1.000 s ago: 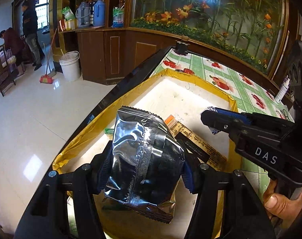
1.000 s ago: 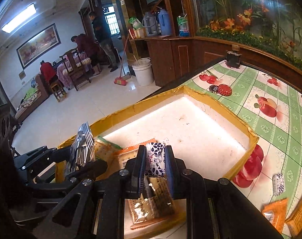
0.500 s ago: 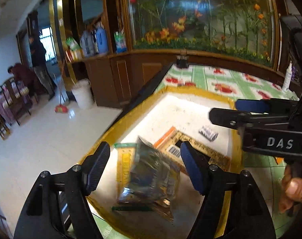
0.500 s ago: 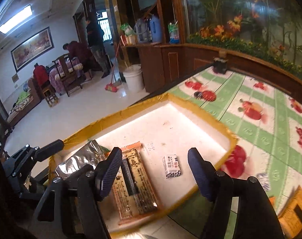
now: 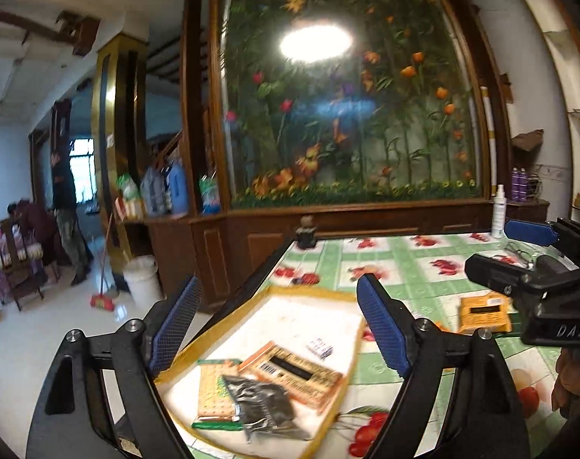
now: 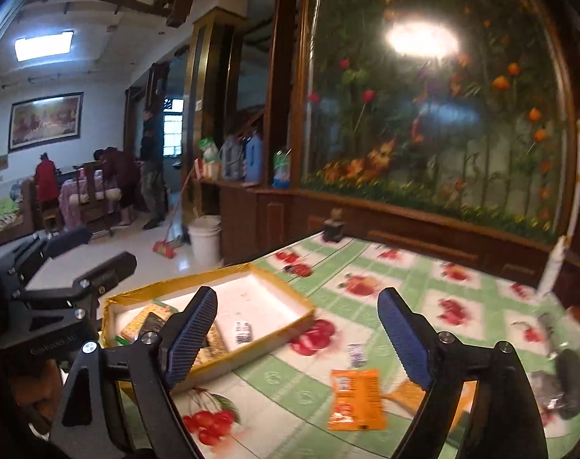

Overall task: Organize snacks
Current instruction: 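Move both grippers back over the remaining snacks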

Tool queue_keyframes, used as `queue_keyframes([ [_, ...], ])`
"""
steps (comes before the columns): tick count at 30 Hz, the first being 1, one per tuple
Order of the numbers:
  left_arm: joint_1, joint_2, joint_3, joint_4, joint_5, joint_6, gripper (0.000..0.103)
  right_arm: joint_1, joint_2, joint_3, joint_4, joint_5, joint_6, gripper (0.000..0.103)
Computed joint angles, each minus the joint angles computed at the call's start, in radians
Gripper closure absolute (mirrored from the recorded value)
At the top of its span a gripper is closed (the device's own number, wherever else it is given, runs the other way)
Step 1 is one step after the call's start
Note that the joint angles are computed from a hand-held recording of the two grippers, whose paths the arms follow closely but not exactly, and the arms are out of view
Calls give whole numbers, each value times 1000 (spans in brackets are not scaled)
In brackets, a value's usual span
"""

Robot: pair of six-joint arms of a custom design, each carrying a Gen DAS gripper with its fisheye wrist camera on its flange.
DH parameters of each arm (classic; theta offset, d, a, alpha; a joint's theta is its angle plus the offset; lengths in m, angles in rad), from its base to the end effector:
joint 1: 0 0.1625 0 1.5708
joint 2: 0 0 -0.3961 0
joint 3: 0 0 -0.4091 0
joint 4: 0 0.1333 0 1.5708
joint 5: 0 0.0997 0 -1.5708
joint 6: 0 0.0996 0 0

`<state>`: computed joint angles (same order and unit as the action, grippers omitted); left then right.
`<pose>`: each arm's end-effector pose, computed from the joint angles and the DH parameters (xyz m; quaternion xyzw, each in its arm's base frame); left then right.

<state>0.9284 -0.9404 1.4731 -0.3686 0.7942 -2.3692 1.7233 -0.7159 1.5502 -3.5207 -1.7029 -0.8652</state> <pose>-0.2206 -0.6339 0.1647 0.2726 0.6957 -0.5786 0.3270 0.2261 -0.6797 0.1655 0.3819 -0.7563 0.4754 0.2367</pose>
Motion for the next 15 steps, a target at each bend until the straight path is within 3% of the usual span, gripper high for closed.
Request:
queue_keyframes([
  [8, -55, -1, 40, -46, 65, 76, 17, -19, -59, 147, -303, 19, -105, 5],
  [15, -86, 5, 44, -36, 78, 74, 14, -52, -111, 223, -405, 57, -92, 3],
])
